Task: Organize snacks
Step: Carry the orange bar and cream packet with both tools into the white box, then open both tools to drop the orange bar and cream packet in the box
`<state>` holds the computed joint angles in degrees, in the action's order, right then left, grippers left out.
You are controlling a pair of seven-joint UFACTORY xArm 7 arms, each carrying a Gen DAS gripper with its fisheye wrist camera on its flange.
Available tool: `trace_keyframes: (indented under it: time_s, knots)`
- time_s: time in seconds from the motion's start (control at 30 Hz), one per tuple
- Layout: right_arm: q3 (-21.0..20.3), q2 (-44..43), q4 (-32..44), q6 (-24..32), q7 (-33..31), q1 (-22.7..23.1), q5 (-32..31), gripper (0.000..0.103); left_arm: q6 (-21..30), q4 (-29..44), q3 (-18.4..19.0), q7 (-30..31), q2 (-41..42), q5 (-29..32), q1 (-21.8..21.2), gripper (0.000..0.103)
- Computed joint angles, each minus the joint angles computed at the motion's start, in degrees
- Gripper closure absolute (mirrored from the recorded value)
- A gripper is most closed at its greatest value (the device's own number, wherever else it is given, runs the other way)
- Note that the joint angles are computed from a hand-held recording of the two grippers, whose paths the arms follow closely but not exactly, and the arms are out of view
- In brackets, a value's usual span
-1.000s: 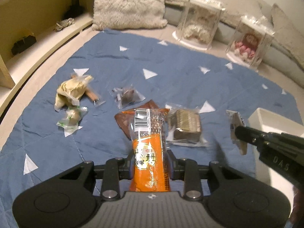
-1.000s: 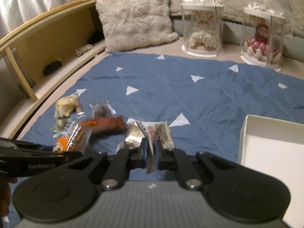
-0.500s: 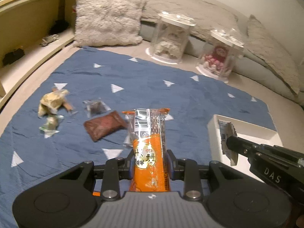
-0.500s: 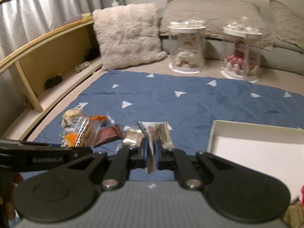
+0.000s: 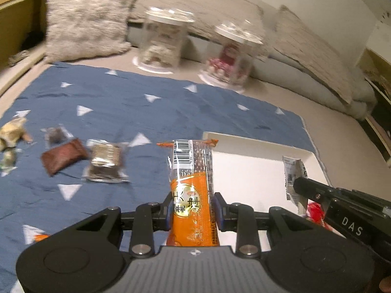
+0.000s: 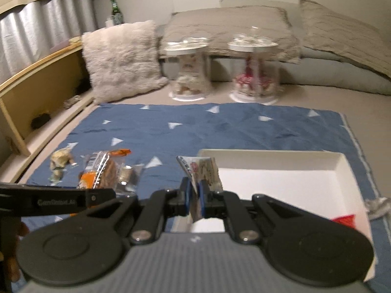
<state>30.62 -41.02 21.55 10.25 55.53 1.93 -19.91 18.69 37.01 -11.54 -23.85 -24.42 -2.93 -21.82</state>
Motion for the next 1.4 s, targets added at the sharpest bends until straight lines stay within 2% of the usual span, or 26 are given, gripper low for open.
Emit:
trace_keyframes:
  time_s: [0.1,0.3,0.43,0.67,0.87,1.1,1.17,1.2,1.23,1.3,1.4]
  knots:
    - [-3.50,-3.71,-3.12,2.46,-1.76,2.56,0.72,0.093,-1.52,1.72,-0.79,-0.36,2.95,-1.09,-1.79,0.069]
    - [-7.33,-9.68,-8.11,5.78,-3.90,3.07,1.56,0.093,-3.19,5.86,-2.26,-1.40,9.91,-2.31,-4.61,0.069]
    - [-8.41,-12.16,-10.76,5.95,-4.61,0.39,1.50,0.093,-4.26,8.58,-2.29,-1.75,14.60,-4.26,-6.41,0.069]
    - [-9.31,-12.68,-14.20,2.92,-5.59,-6.34,0.92,0.093,-4.62,14.19,-3.20,-2.90,23.23,-2.88,-7.20,0.069]
    - [-4.44,-2.85,-11.51,-5.24,-5.03,-17.25,-0.47,0.093,-2.40,18.95,-2.71,-6.84,29.96,1.56,-8.00,0.069]
    - [3.71,3.84,-8.11,-8.02,-4.13,-27.16,-1.61,0.093,0.98,22.53,-2.91,-5.57,34.28,-0.46,-7.72,0.069]
    - [6.49,4.23,-7.71,-8.38,-2.91,-30.10,-2.07,0.089,1.11,22.23,-3.45,-4.01,34.07,-2.27,-7.35,0.068]
    - [7.52,4.41,-7.58,-8.61,-2.14,-31.22,-2.06,0.080,1.41,22.34,-3.75,-2.99,34.06,-3.14,-7.20,0.068]
    - [7.65,4.67,-7.51,-8.36,-1.62,-31.39,-1.81,0.078,1.59,22.32,-3.88,-2.48,34.00,-3.74,-7.21,0.067]
    - [5.09,6.01,-7.75,-8.25,-1.74,-29.45,-1.08,0.075,1.62,22.14,-3.75,-2.55,33.80,-3.90,-7.57,0.065]
    - [-0.63,5.41,-9.04,-7.56,-2.31,-23.87,0.75,0.068,1.91,22.08,-3.23,-3.27,33.22,-2.79,-8.12,0.057]
